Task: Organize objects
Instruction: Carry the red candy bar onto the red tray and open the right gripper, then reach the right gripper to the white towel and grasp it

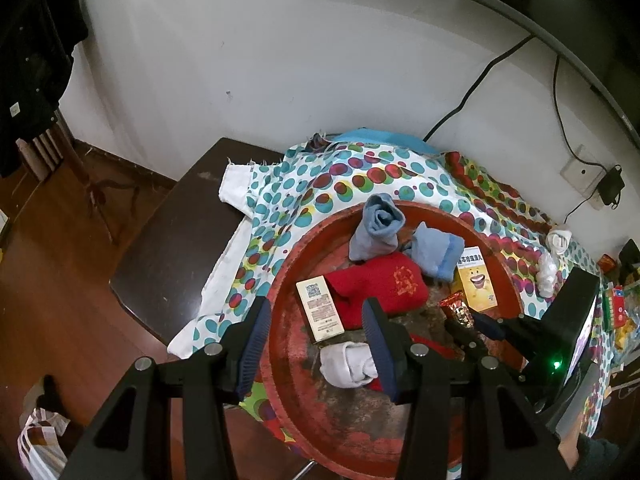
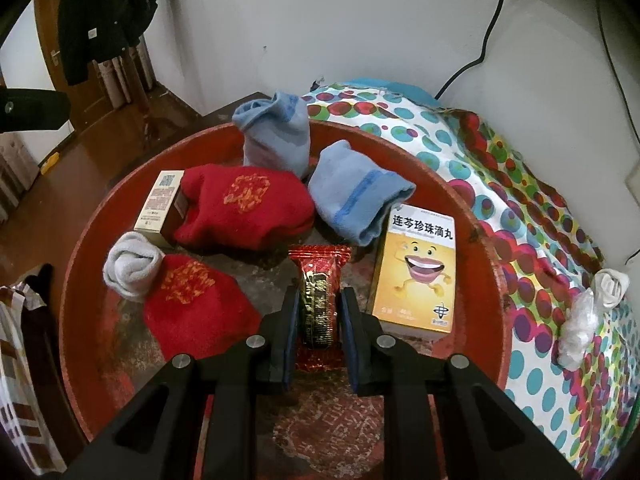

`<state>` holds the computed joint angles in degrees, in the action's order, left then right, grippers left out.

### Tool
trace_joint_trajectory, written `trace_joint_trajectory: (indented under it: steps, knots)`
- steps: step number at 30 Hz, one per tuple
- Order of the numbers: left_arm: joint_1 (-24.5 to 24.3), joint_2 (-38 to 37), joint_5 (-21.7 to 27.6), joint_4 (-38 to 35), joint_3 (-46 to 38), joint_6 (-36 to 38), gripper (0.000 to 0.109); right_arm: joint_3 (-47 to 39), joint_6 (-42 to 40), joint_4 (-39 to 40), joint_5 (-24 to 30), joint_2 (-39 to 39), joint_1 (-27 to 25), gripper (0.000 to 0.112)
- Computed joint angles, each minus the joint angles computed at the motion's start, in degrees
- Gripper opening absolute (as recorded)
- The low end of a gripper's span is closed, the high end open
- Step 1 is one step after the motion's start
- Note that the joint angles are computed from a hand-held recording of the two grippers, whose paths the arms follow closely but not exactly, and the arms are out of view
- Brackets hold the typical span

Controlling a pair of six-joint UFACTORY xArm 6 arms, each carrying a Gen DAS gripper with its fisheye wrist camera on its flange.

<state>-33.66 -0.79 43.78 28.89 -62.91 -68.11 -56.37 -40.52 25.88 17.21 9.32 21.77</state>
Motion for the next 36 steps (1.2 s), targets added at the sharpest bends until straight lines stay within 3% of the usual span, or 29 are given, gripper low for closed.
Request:
trace_joint_trajectory:
  steps: [4, 11, 20, 28, 36]
  knots:
    - [-0.3, 0.7, 0.0, 0.0, -0.7, 0.5, 0.049, 1.0, -2.6, 2.9, -1.3, -1.2, 0.1, 0.043]
    - [-1.5, 4.2, 1.2, -1.2, -4.0, 2.6, 0.049, 4.4, -7.4, 8.2, -0.4, -6.0, -3.8, 0.046]
    - [-5.0, 11.3, 1.6, -2.5, -11.6, 8.1, 0.049, 2.4, -3.6, 4.8, -0.3, -4.0, -17.0, 0.047]
    - [-8.1, 20.0, -0.8, -6.7, -20.3, 16.5, 0.049, -11.0, 5.1, -1.3, -1.5, 7.4, -26.4, 0.063]
    - [-10.6, 28.8, -4.0, -8.3, -28.3, 21.3, 0.049, -29.8, 12.3, -3.1, 2.2, 22.2, -28.2, 0.074]
